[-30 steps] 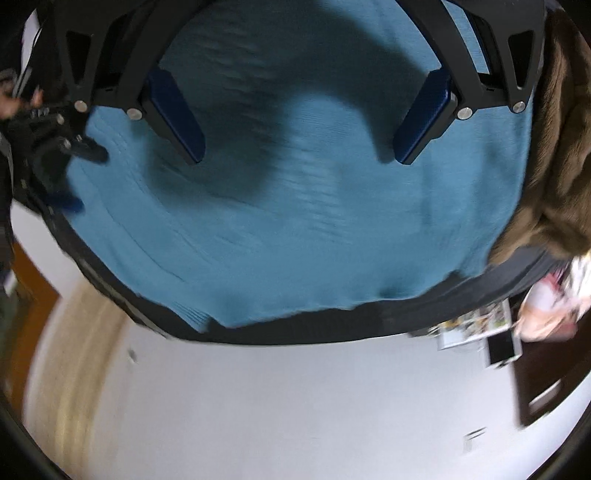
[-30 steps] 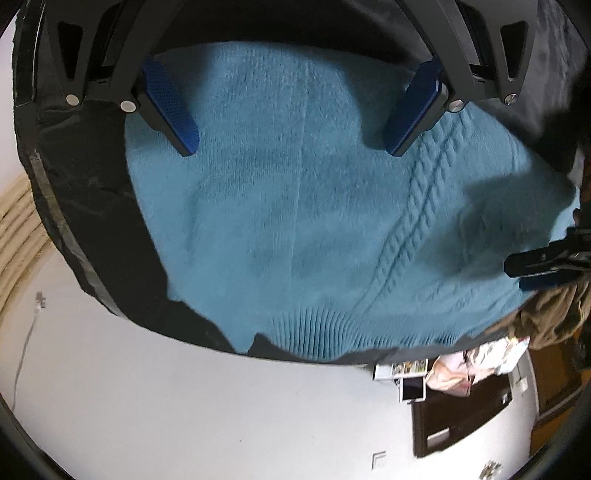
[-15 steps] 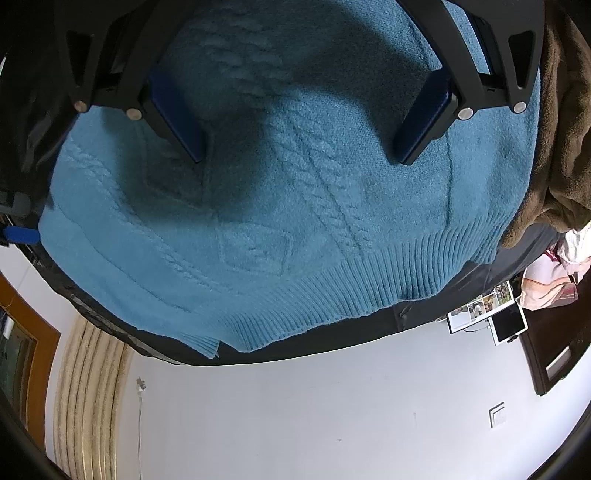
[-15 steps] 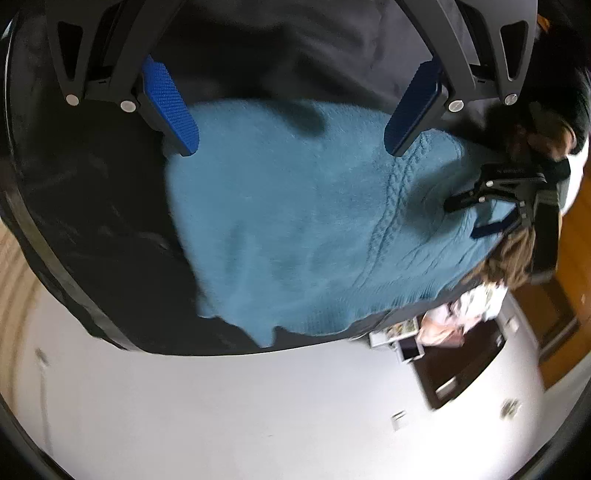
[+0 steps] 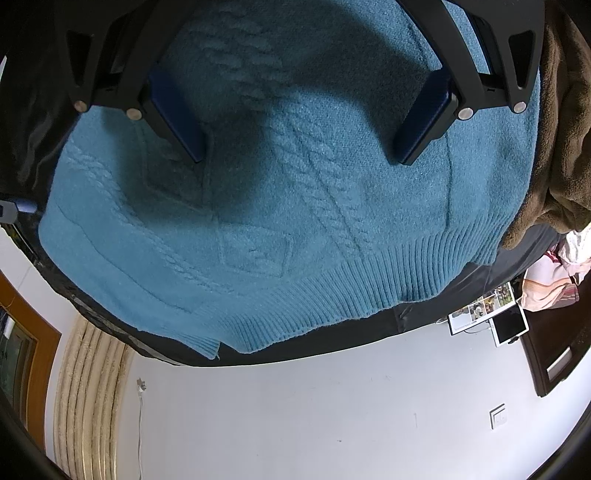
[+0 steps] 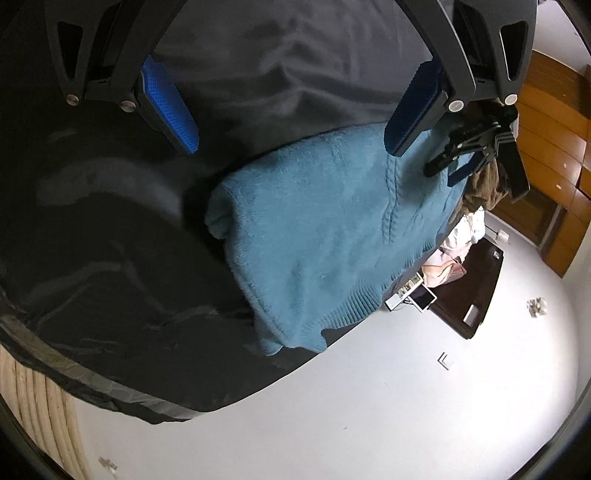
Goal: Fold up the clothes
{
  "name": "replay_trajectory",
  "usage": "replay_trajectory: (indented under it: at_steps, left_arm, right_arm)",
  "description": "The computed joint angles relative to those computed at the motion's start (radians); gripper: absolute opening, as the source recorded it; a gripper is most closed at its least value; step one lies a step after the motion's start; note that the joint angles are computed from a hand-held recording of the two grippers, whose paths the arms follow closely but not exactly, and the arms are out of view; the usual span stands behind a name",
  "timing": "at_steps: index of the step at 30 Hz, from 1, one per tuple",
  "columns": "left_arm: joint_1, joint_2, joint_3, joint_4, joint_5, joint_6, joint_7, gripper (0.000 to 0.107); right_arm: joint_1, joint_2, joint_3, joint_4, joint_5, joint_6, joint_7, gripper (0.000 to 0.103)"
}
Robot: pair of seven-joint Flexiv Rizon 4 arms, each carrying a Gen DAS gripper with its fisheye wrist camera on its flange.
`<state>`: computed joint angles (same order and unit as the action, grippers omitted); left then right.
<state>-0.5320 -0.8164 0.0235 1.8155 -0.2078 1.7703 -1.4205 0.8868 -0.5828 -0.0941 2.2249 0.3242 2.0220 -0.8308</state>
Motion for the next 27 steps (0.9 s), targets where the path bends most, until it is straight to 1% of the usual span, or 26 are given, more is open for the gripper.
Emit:
replay_trajectory:
  at_steps: [3, 6, 12, 15, 18, 22, 24, 26, 27]
  left_arm:
    - [0.004, 0.0, -0.004, 0.0, 0.003, 0.0, 0.001, 0.102]
    - [0.005, -0.001, -0.005, 0.0, 0.005, 0.002, 0.002, 0.102]
    - [-0.006, -0.002, 0.005, 0.002, 0.001, 0.009, -0.001, 0.102]
    - [-0.006, -0.002, 0.005, 0.003, 0.0, 0.01, 0.0, 0.102]
    - [-0.015, -0.002, 0.013, 0.003, -0.004, 0.01, -0.001, 0.102]
    - [-0.03, -0.003, 0.026, 0.0, -0.01, 0.005, -0.003, 0.102]
    - [-0.041, -0.005, 0.035, -0.003, -0.015, 0.002, -0.006, 0.102]
    - [-0.05, -0.006, 0.043, -0.006, -0.019, -0.002, -0.01, 0.102]
    - [-0.054, -0.007, 0.046, -0.007, -0.02, -0.003, -0.012, 0.102]
  right_arm:
    - [0.032, -0.016, -0.045, -0.03, 0.009, -0.034, 0.003, 0.102]
    - [0.064, -0.036, -0.085, -0.052, 0.007, -0.046, 0.009, 0.102]
    - [0.01, -0.079, -0.05, -0.1, -0.029, -0.007, 0.012, 0.102]
    - [-0.021, -0.097, -0.027, -0.126, -0.02, 0.016, 0.025, 0.102]
    - [-0.021, -0.111, -0.03, -0.146, -0.001, 0.027, 0.03, 0.102]
    - [-0.045, -0.137, -0.003, -0.165, 0.034, 0.087, 0.045, 0.101]
    - [-0.04, -0.146, -0.005, -0.168, 0.065, 0.105, 0.045, 0.091]
    - [-0.04, -0.154, -0.003, -0.171, 0.093, 0.12, 0.047, 0.061]
    - [-0.049, -0.157, 0.006, -0.169, 0.1, 0.126, 0.05, 0.054]
